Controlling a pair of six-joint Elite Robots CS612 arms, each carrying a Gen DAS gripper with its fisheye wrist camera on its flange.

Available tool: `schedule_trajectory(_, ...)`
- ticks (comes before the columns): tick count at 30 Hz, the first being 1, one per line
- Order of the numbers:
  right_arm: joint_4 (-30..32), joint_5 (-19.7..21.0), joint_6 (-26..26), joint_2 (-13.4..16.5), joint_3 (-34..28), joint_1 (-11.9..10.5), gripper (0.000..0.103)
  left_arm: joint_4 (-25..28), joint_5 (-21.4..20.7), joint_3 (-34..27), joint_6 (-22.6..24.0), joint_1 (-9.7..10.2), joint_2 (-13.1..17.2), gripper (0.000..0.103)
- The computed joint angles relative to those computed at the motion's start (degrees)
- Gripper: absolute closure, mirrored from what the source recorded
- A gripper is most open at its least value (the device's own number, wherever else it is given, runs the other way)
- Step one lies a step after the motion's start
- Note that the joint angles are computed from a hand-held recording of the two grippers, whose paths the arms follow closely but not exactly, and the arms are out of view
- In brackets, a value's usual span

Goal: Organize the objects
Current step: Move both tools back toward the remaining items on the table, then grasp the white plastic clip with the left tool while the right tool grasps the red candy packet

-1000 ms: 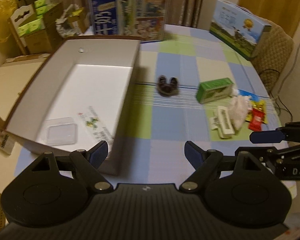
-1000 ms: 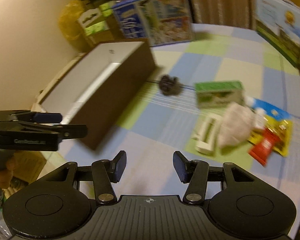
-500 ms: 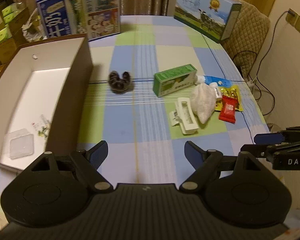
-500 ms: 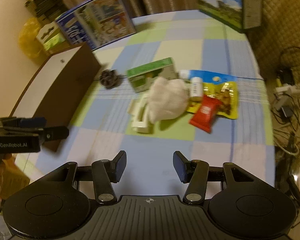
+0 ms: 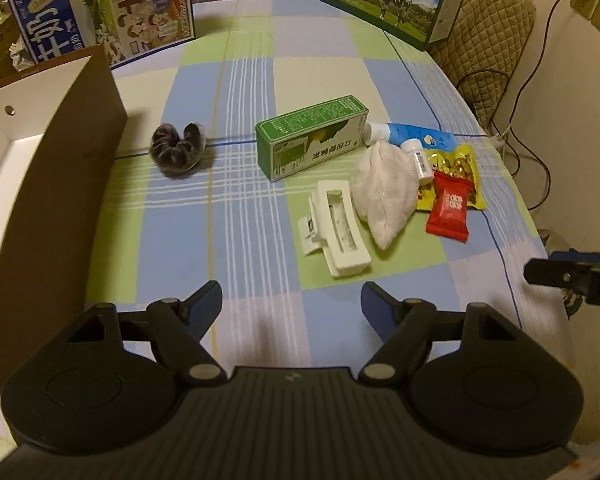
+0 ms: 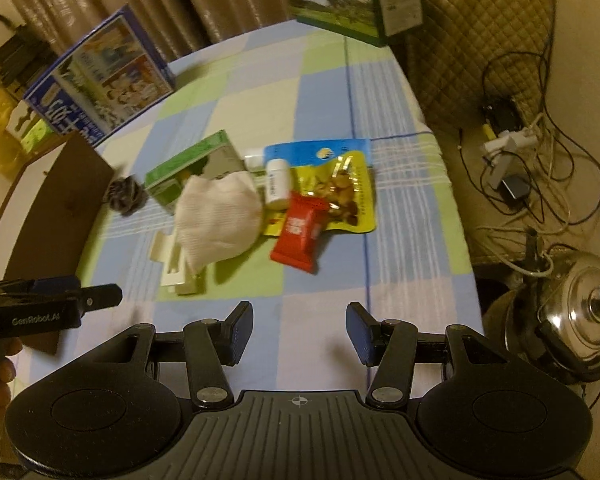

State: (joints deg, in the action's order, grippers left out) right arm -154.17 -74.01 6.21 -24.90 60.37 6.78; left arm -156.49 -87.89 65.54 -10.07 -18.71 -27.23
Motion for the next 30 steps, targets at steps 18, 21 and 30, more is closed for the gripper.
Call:
schedule_trajectory(18, 1.5, -1.9, 5.4, 1.3, -2.0, -0.9, 0.054, 8.6, -1.5, -16.1, -0.1, 0.07, 9.6, 0.046)
schedule_trajectory(21, 1.9, -2.1, 5.8, 1.6, -2.4, -0.9, 0.054, 9.5, -2.8, -18.1, -0.3, 0.21, 10.7, 0.046)
schedule_trajectory(30, 2.8, -1.0, 5.7, 3.3, -5.1, -0.6, 0.054, 13.2, -2.9, -22.1, 0.5, 0.17, 12.9, 0.064)
